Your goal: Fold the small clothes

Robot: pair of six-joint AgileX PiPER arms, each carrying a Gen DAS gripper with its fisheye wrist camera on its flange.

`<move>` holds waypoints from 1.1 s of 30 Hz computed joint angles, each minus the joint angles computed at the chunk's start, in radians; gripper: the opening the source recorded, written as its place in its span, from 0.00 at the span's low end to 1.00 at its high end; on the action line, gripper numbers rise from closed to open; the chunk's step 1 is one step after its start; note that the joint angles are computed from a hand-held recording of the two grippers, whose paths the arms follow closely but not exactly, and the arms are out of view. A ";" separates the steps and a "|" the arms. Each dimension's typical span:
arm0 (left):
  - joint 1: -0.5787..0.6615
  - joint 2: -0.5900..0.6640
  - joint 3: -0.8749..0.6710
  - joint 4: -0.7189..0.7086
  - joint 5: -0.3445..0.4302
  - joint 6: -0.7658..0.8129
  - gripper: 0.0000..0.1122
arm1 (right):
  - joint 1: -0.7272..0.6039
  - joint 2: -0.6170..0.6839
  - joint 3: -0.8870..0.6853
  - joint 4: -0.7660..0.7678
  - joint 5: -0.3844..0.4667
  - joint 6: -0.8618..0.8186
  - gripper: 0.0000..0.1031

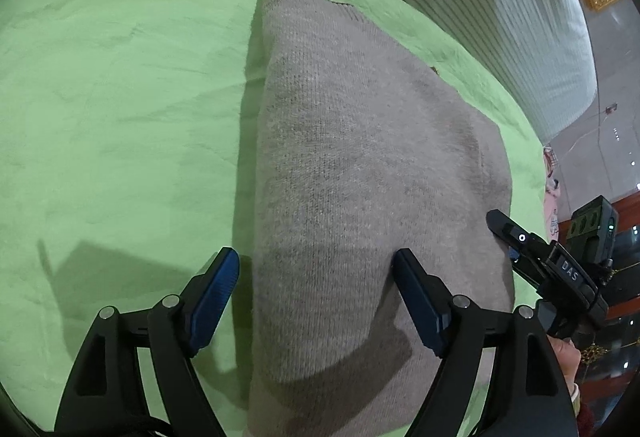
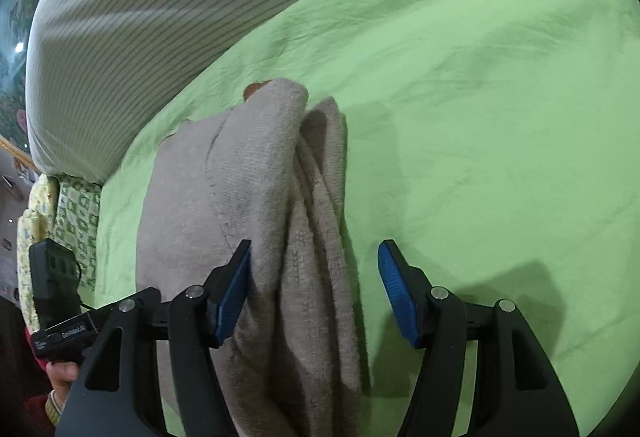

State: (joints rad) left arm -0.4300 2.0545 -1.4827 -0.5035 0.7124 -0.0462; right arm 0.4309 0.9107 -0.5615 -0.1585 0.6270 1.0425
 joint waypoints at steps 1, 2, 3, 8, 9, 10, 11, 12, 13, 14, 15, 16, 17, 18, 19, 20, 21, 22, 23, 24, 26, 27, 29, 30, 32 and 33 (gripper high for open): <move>-0.003 0.001 -0.011 0.015 0.008 -0.018 0.72 | 0.007 0.003 -0.003 -0.011 0.002 0.010 0.61; -0.008 0.007 -0.024 0.026 0.011 -0.035 0.72 | 0.009 0.008 -0.006 -0.012 0.000 0.010 0.61; -0.016 0.017 -0.040 0.039 0.014 -0.054 0.72 | 0.001 0.013 -0.009 0.002 -0.005 -0.003 0.61; -0.042 0.045 -0.105 0.107 0.041 -0.104 0.72 | -0.077 -0.014 0.009 0.158 -0.072 -0.156 0.62; -0.043 0.043 -0.105 0.112 0.043 -0.105 0.72 | -0.090 -0.010 0.011 0.193 -0.083 -0.197 0.63; -0.046 0.052 -0.118 0.117 0.046 -0.115 0.72 | -0.101 -0.003 0.011 0.221 -0.085 -0.230 0.63; -0.047 0.055 -0.120 0.117 0.046 -0.117 0.72 | -0.112 0.006 0.013 0.253 -0.091 -0.265 0.63; -0.048 0.056 -0.119 0.115 0.041 -0.116 0.72 | -0.113 0.012 0.020 0.263 -0.105 -0.275 0.63; -0.047 0.052 -0.108 0.110 0.034 -0.110 0.72 | -0.113 0.019 0.025 0.266 -0.115 -0.276 0.63; -0.044 0.048 -0.096 0.101 0.028 -0.102 0.72 | -0.112 0.024 0.030 0.272 -0.123 -0.281 0.63; -0.040 0.050 -0.091 0.081 0.024 -0.092 0.72 | -0.115 0.025 0.035 0.278 -0.130 -0.290 0.63; -0.032 0.049 -0.080 0.056 0.019 -0.075 0.72 | -0.113 0.025 0.039 0.276 -0.136 -0.289 0.63; -0.023 0.050 -0.069 0.018 0.014 -0.052 0.70 | -0.106 0.026 0.039 0.266 -0.140 -0.275 0.63; -0.016 0.048 -0.057 -0.008 0.008 -0.035 0.69 | -0.102 0.026 0.040 0.266 -0.144 -0.271 0.63; -0.014 0.050 -0.052 -0.028 0.001 -0.022 0.69 | -0.100 0.025 0.038 0.270 -0.141 -0.277 0.63; -0.012 0.048 -0.045 -0.041 -0.006 -0.008 0.66 | -0.094 0.032 0.031 0.277 -0.137 -0.290 0.63; -0.013 0.045 -0.038 -0.045 -0.013 0.001 0.64 | -0.095 0.038 0.029 0.297 -0.136 -0.318 0.62; -0.013 0.041 -0.034 -0.046 -0.017 0.007 0.63 | -0.081 0.052 0.017 0.296 -0.130 -0.324 0.59; -0.023 0.040 -0.026 -0.044 -0.032 0.006 0.58 | -0.056 0.064 0.005 0.256 -0.120 -0.290 0.57; -0.026 0.035 -0.017 -0.045 -0.040 0.011 0.52 | -0.020 0.071 -0.007 0.190 -0.109 -0.228 0.52; -0.019 0.009 0.018 -0.073 -0.062 0.044 0.44 | 0.015 0.064 -0.018 0.133 -0.102 -0.158 0.42; -0.011 0.004 0.024 -0.088 -0.061 0.062 0.41 | 0.039 0.056 -0.025 0.095 -0.095 -0.105 0.39; -0.002 -0.026 0.060 -0.116 -0.073 0.098 0.38 | 0.088 0.041 -0.039 0.021 -0.082 -0.004 0.37; 0.000 -0.049 0.083 -0.129 -0.084 0.116 0.37 | 0.119 0.032 -0.047 -0.020 -0.077 0.052 0.36; -0.001 -0.089 0.122 -0.131 -0.103 0.130 0.37 | 0.189 0.028 -0.060 -0.111 -0.069 0.174 0.35; 0.001 -0.128 0.157 -0.116 -0.117 0.131 0.37 | 0.239 0.038 -0.075 -0.165 -0.058 0.247 0.35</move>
